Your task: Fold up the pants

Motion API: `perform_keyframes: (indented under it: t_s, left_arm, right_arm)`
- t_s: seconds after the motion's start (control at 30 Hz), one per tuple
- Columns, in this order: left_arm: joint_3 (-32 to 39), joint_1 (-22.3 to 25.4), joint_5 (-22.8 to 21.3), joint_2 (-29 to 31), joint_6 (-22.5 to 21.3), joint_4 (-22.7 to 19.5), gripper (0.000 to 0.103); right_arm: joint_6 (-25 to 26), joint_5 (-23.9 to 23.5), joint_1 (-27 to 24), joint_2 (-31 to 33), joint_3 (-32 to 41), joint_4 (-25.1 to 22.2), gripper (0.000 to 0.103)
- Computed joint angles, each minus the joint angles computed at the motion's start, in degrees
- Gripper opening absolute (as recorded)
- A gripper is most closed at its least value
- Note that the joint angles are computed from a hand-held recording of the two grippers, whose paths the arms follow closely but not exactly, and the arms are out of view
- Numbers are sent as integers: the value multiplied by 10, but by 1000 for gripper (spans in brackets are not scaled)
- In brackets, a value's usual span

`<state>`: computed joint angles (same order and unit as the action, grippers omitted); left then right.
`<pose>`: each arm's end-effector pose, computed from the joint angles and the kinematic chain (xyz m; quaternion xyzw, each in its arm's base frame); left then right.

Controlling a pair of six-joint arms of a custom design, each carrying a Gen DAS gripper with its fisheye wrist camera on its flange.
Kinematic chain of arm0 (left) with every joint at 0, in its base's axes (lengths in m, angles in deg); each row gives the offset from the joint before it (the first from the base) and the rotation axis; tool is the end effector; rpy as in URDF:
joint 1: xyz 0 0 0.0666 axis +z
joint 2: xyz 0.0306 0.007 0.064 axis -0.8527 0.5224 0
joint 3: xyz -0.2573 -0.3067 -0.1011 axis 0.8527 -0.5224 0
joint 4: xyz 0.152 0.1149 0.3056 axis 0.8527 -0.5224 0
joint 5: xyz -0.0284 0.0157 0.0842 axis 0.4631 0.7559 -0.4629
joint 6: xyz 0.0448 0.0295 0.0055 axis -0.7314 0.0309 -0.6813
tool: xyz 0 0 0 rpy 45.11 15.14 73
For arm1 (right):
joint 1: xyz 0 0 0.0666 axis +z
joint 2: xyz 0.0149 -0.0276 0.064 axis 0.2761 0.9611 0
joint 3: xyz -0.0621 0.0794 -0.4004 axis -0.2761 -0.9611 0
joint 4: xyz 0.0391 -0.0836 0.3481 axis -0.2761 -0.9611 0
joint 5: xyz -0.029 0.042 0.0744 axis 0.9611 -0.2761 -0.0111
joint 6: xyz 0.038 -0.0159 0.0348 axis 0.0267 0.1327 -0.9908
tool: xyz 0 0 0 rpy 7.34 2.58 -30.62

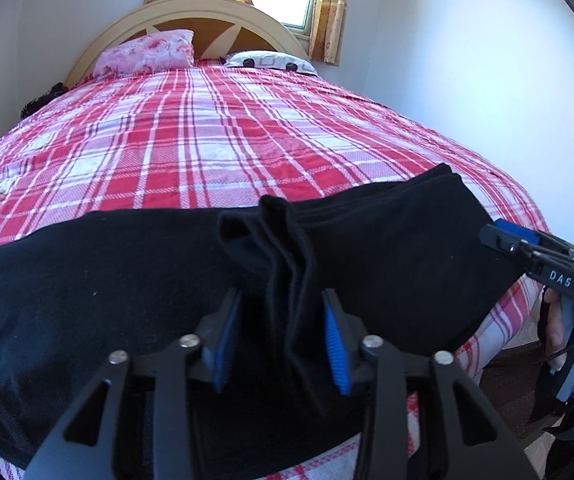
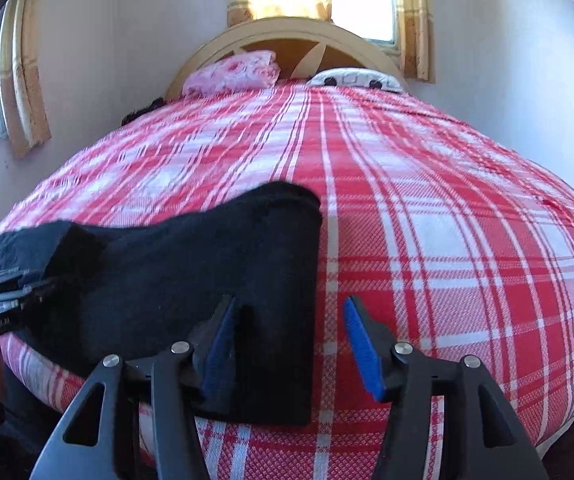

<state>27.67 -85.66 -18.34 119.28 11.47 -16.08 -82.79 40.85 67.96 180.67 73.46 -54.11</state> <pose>0.4415 -0.2416 0.2633 0.3334 0.8482 -0.2352 0.3377 0.3005 0.3397 0.2763 0.1903 0.8821 -0.0794 0.4235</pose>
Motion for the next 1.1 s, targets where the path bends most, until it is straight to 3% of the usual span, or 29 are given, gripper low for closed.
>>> perform_keyframes:
  t_s: [0.1,0.2,0.27,0.43,0.53,0.6,0.73,0.8,0.83,0.93,1.1]
  left_arm:
    - [0,4,1,-1,4,0,47]
    - [-9,2,-34,-10,-3,14,64]
    - [-15,3,-53,-15,3,25,77]
    - [-8,4,-65,-11,3,15,83]
    - [-6,5,-65,-6,-1,8,92]
    - [-4,6,-64,-2,-2,6,92]
    - [-7,10,-54,-3,-1,7,93]
    - [-8,12,-51,-5,-3,7,93]
    - [-9,13,-48,-7,-1,8,93]
    - [-9,18,-43,-7,1,6,93]
    - [-16,27,-38,-15,3,16,94]
  right_arm:
    - [9,-20,-10,8,10,-14,57]
    - [6,-31,-15,2,0,-2,57]
    - [1,-12,-14,0,11,-25,57]
    - [25,8,-33,-3,32,-32,58]
    - [53,-34,-60,21,51,-37,59]
    - [63,-59,-72,31,51,-27,61]
    - [43,-57,-72,27,47,-32,66]
    - [18,-49,-67,31,62,-68,66]
    - [-10,-31,-58,37,79,-109,66]
    - [-46,17,-34,50,117,-167,67]
    - [9,27,-13,84,179,-170,67]
